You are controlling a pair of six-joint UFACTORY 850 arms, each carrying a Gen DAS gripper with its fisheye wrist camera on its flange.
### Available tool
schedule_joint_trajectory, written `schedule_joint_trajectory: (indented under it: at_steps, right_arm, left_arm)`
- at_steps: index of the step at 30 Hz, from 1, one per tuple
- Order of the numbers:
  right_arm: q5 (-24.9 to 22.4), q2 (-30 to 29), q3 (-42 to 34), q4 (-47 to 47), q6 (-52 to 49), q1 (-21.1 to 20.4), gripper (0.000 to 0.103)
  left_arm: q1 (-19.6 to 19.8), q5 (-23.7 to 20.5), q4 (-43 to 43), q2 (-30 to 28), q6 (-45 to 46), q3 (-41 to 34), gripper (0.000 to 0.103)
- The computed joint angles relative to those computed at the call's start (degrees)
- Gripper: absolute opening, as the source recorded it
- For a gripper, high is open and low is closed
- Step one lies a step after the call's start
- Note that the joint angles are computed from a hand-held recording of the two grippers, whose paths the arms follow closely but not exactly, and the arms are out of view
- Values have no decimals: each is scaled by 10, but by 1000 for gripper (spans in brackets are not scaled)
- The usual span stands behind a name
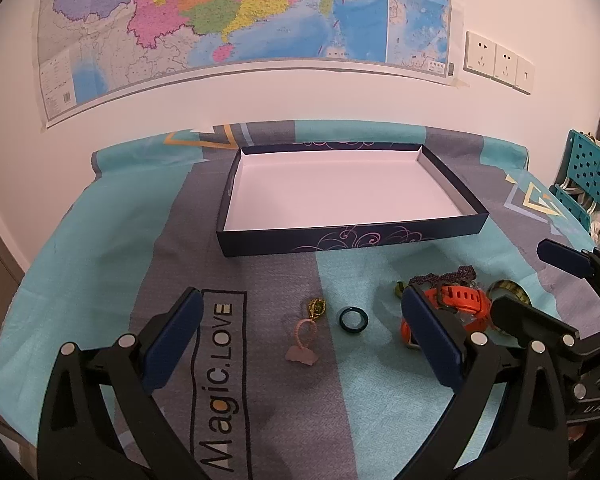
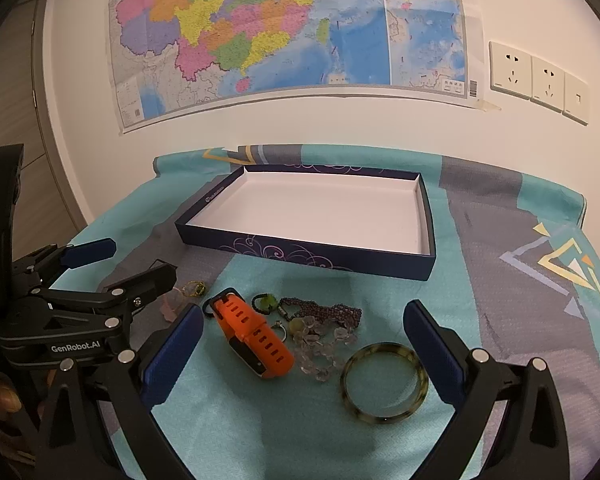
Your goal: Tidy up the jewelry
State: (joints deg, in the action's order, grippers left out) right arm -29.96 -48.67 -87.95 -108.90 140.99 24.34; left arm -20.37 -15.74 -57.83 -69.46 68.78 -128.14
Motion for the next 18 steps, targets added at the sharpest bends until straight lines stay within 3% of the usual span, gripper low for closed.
schedule_joint_trajectory:
  at_steps: [18]
  right_arm:
    - [4,2,4,-15,18,-2,97]
  left_arm:
    - [-2,0,-19,-3,26,2,98]
